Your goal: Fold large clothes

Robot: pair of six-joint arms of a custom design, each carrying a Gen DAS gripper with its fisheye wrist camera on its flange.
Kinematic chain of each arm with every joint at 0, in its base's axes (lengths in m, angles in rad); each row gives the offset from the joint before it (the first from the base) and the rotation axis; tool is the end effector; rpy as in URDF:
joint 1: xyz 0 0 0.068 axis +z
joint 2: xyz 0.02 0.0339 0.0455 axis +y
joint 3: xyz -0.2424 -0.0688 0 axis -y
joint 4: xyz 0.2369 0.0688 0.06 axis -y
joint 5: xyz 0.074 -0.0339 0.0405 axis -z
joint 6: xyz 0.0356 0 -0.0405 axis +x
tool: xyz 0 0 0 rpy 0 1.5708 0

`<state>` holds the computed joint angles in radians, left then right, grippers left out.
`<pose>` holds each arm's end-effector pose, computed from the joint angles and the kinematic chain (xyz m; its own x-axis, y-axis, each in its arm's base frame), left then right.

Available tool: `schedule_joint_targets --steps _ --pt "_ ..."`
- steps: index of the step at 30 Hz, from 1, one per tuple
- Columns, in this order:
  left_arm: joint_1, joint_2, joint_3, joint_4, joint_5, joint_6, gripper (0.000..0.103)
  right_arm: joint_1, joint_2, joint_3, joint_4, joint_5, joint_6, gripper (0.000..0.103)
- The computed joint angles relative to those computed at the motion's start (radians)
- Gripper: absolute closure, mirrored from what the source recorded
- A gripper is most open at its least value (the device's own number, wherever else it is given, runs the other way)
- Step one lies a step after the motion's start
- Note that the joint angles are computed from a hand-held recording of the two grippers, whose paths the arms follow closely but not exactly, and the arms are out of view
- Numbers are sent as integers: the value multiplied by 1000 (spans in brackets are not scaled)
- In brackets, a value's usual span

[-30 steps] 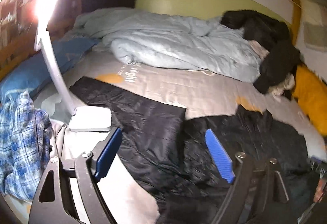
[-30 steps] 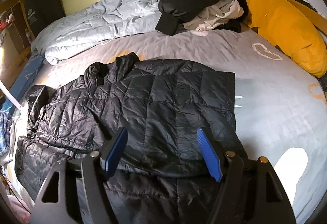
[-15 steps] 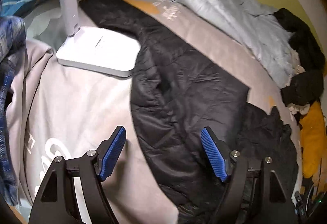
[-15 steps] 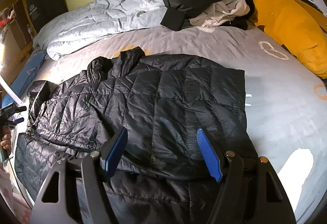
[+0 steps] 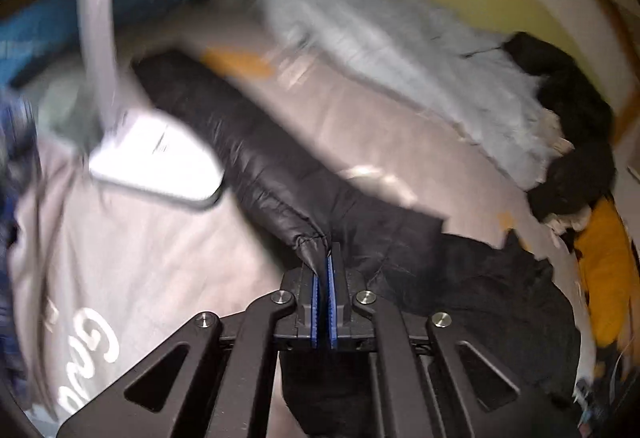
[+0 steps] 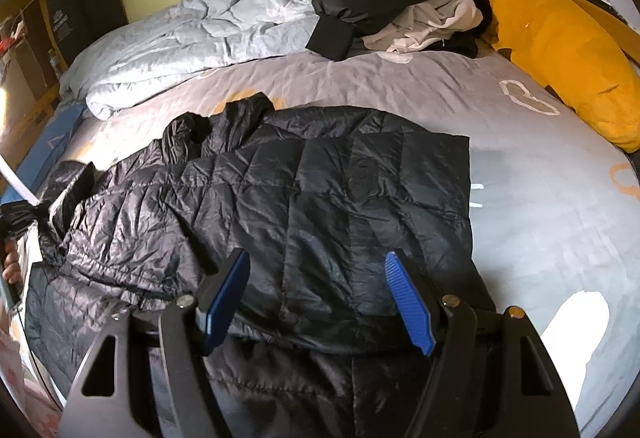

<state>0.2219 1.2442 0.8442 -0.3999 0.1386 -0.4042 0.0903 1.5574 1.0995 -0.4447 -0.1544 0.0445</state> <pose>0.2546 0.0524 0.2277 -0.5945 -0.5334 -0.6017 -0.3893 0.8457 -0.3651 0.3216 0.0346 0.2193 -0.7892 -0.0273 -0.6136 -0.1490 0.9777 0.1482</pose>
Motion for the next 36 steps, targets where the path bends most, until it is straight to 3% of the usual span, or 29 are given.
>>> schedule_joint_targets --steps 6,9,11,16,23,25,27,29,36 --pt "-236 -280 -14 -87 -96 32 100 24 -11 -5 6 12 3 35" --pt "-401 -310 -16 -108 -153 -5 100 29 -20 -12 8 13 2 35" --pt "-533 -272 -15 -106 -215 -40 100 25 -27 -17 8 9 4 35" --pt "-752 -17 55 -61 -327 -77 100 23 -43 -22 6 11 11 35" --pt "-774 82 59 -49 -317 -93 100 21 -69 -30 6 10 0 35" --pt "-781 94 52 -54 -302 -123 95 21 -63 -26 4 8 3 35" --pt "-802 35 10 -63 -295 -179 73 22 -60 -22 0 6 5 35" --pt "-842 -82 -43 -92 -316 -224 58 20 -61 -19 -4 -1 5 35" --pt "-781 -321 -31 -211 -397 -173 42 0 -103 -33 1 -22 5 35"
